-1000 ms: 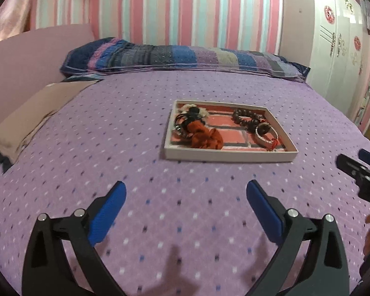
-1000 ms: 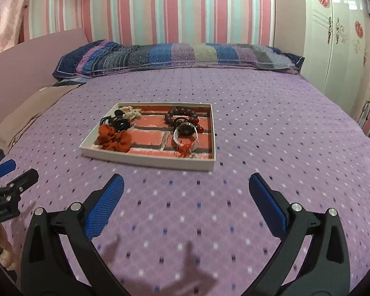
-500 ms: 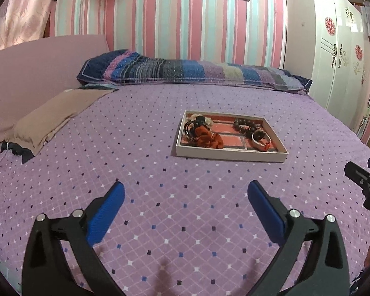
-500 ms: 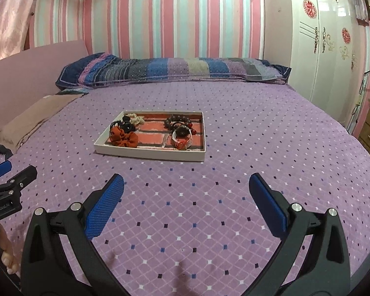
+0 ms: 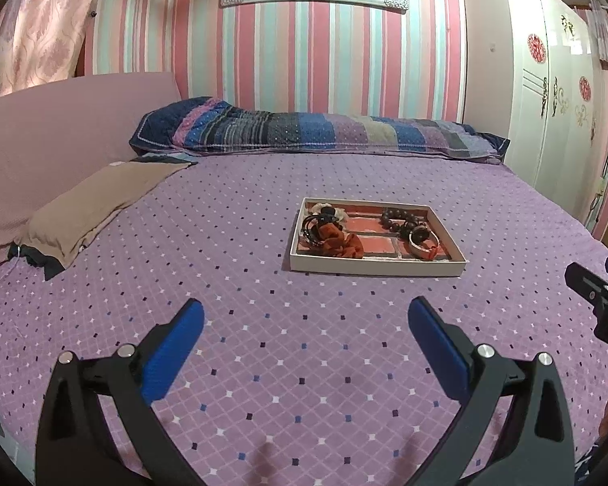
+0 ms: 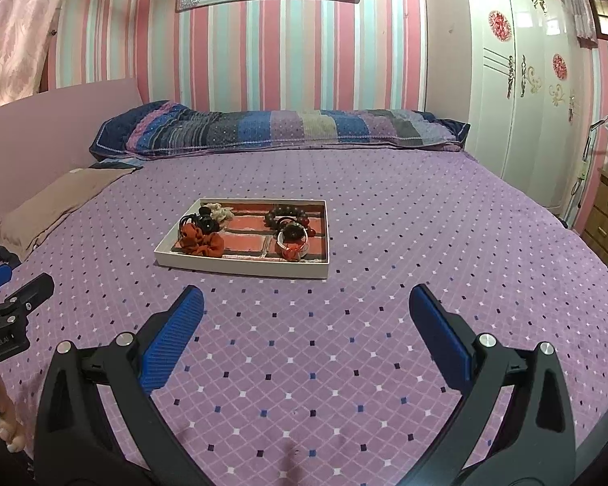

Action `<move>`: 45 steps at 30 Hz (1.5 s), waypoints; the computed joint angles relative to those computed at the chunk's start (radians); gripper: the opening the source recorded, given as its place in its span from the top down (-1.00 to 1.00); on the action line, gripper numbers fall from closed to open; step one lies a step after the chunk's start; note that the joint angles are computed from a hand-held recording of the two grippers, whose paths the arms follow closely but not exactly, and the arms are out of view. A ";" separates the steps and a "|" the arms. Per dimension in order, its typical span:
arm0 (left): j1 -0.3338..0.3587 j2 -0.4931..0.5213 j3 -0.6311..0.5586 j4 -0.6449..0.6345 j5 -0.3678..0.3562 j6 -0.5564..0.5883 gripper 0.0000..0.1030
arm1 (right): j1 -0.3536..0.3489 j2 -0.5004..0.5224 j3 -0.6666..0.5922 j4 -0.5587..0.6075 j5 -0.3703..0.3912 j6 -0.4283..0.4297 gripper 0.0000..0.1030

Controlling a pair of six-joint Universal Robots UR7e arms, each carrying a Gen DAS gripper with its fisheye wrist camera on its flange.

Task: Organize jewelry

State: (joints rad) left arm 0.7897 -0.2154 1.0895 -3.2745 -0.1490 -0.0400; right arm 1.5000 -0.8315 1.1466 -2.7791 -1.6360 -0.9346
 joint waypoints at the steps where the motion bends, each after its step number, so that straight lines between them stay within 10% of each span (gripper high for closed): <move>1: -0.001 0.007 -0.011 -0.018 0.004 0.024 -0.91 | 0.000 0.000 0.001 -0.004 -0.002 -0.002 -0.92; 45: -0.004 0.061 -0.103 -0.157 0.010 0.216 -0.91 | 0.004 0.003 0.002 -0.032 -0.012 0.005 -0.92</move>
